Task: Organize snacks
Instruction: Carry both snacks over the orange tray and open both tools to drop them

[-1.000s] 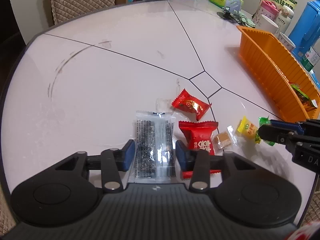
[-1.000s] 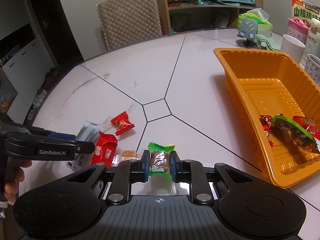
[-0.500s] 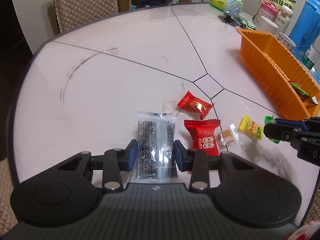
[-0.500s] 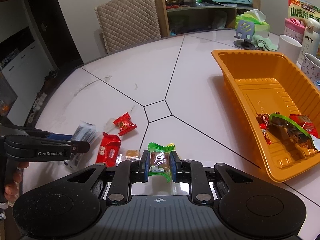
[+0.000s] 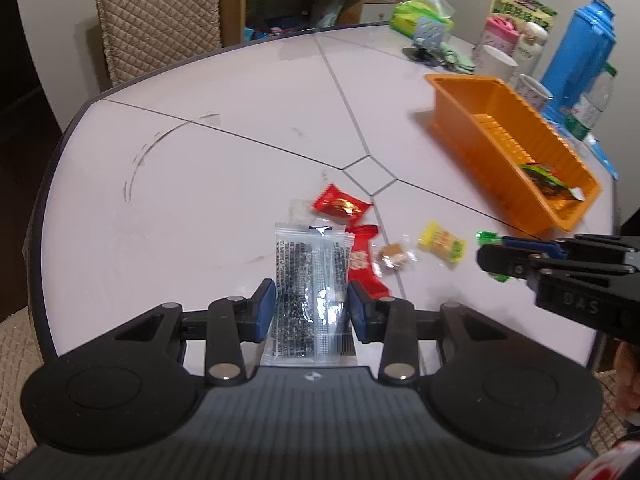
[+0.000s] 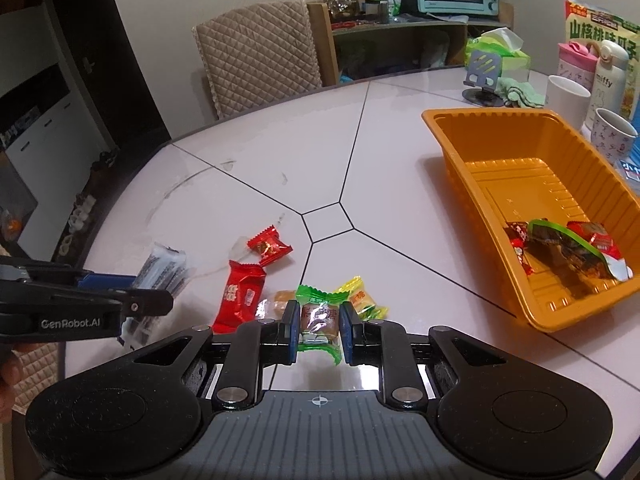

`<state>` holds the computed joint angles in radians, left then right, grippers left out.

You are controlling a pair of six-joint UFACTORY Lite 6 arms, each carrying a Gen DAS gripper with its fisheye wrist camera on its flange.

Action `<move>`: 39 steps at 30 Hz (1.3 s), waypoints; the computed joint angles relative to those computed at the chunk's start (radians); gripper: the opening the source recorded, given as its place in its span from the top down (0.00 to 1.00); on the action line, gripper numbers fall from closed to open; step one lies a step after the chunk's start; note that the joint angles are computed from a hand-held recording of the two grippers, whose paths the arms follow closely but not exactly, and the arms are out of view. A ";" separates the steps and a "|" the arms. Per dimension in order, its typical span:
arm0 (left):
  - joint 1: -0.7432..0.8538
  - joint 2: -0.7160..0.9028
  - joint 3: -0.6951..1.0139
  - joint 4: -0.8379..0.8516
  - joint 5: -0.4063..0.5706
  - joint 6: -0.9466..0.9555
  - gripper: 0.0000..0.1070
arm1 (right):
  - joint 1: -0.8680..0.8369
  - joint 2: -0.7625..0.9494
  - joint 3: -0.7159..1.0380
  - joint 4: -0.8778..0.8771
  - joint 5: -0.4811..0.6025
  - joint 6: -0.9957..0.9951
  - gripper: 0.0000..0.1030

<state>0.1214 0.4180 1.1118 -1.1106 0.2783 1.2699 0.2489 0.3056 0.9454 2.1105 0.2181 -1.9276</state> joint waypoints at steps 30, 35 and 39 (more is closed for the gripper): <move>-0.634 0.166 0.416 0.922 -0.043 -1.345 0.67 | -0.753 -0.100 0.036 -0.721 0.424 0.291 0.79; -0.699 0.330 0.667 1.244 0.047 -1.732 0.67 | -0.809 0.078 0.249 -0.770 0.492 0.286 0.79; -0.721 0.491 0.917 1.320 0.151 -1.838 0.67 | -0.823 0.224 0.418 -0.812 0.529 0.325 0.79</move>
